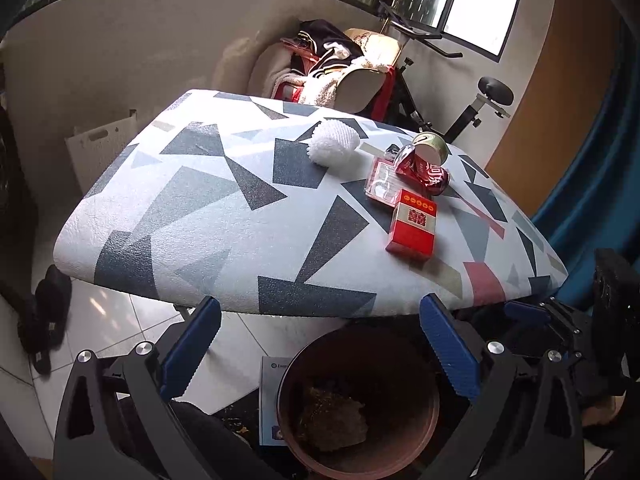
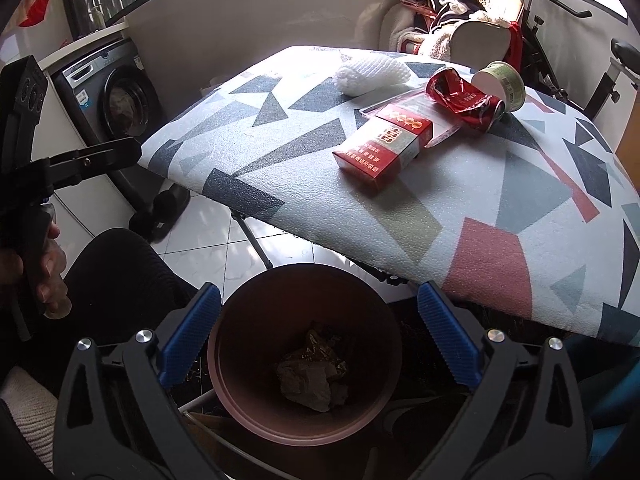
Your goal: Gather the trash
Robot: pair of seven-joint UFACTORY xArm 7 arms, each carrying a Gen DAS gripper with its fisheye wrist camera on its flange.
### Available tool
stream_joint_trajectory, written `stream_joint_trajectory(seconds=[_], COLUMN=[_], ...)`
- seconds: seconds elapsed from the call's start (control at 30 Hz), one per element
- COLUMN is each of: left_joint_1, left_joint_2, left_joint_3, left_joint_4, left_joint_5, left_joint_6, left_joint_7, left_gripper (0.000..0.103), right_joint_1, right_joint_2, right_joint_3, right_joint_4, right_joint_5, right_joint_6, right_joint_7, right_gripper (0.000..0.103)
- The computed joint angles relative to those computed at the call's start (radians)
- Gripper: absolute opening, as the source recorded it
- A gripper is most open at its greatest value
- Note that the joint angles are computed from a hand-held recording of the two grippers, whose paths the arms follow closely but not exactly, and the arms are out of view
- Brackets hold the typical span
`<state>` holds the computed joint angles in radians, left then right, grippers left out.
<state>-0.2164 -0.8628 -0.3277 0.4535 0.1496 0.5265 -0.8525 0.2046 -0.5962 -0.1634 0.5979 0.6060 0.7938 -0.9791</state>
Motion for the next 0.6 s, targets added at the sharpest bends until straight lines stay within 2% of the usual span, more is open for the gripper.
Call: stream_joint_trajectory(seconds=[0.2,0.5,0.6], left_joint_1=[-0.002,0.004,0.006], left_joint_2=[0.022,0.082,0.109], left_joint_3=[0.004,0.002,0.006], left_joint_4=[0.009,0.036,0.048], left_joint_5=[-0.003,0.006,0.008], left_joint_6=[-0.008,-0.028,-0.043], left_joint_7=[0.003,0.013,0.016], left_gripper=[0.097,0.097,0.097], right_joint_1=[-0.017,-0.013,-0.031], right_joint_2=[0.018,0.084,0.11], right_joint_3=[0.014,-0.033,-0.029], right_joint_4=[0.001,0.057,0.074], right_joint_5=[-0.017,0.031,0.042], right_joint_6=[-0.048,-0.11,-0.147], right_joint_7=[0.034,0.019,0.019], right_gripper=[0.097,0.097,0.097])
